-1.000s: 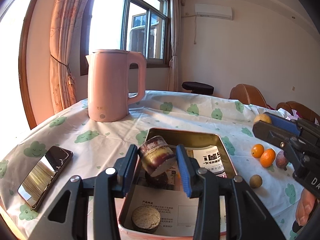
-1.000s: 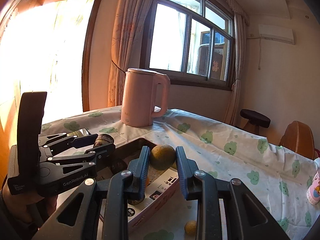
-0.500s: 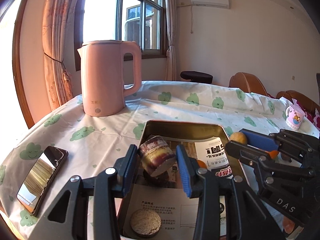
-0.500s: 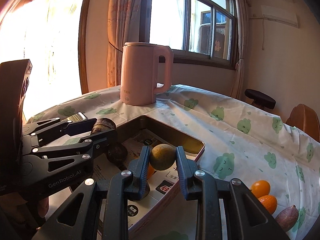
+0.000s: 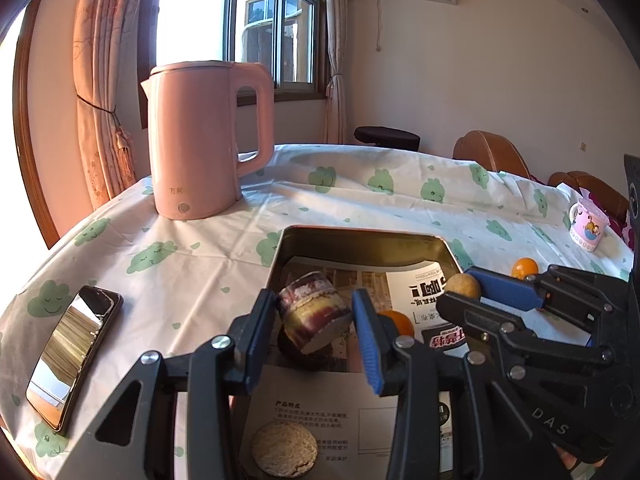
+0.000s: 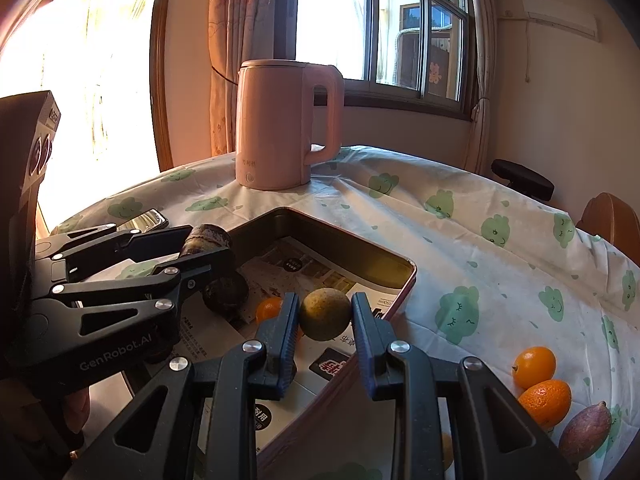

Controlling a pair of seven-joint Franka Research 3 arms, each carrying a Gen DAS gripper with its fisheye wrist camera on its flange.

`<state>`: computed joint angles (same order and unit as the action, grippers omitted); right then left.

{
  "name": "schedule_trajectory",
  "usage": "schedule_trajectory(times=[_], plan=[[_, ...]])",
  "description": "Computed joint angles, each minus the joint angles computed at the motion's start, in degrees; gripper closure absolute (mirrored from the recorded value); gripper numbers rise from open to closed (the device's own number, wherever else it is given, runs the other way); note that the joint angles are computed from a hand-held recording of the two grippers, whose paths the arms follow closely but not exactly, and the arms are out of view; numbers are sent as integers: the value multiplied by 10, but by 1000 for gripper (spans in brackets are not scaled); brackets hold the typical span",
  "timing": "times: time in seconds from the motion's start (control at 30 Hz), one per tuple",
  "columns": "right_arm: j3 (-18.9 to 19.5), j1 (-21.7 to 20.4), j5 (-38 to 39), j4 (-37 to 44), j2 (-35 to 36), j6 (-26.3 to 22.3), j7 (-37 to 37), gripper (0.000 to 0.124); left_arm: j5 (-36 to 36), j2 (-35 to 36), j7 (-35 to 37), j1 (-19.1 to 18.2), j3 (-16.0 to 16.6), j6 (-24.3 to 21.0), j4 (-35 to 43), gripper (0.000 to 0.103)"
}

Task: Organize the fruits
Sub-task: 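Lower the brown jar and yellow-brown fruit into the box and open both tools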

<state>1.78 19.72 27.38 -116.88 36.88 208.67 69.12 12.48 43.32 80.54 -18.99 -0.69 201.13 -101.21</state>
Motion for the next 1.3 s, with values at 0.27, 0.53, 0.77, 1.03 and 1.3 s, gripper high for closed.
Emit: schedule_trajectory(times=[0.27, 0.53, 0.77, 1.03, 1.3], plan=[[-13, 10, 18, 12, 3, -30, -6, 95, 24, 4, -9, 18, -18, -31, 14, 61], [-18, 13, 16, 17, 3, -49, -6, 95, 44, 6, -18, 25, -27, -55, 25, 61], [-26, 21, 18, 19, 4, -55, -9, 95, 57, 8, -25, 29, -30, -64, 30, 61], [-17, 11, 8, 16, 3, -53, -3, 95, 50, 6, -28, 7, -5, -54, 26, 55], [-4, -2, -1, 4, 0, -26, 13, 84, 21, 2, -20, -16, 20, -26, 12, 39]])
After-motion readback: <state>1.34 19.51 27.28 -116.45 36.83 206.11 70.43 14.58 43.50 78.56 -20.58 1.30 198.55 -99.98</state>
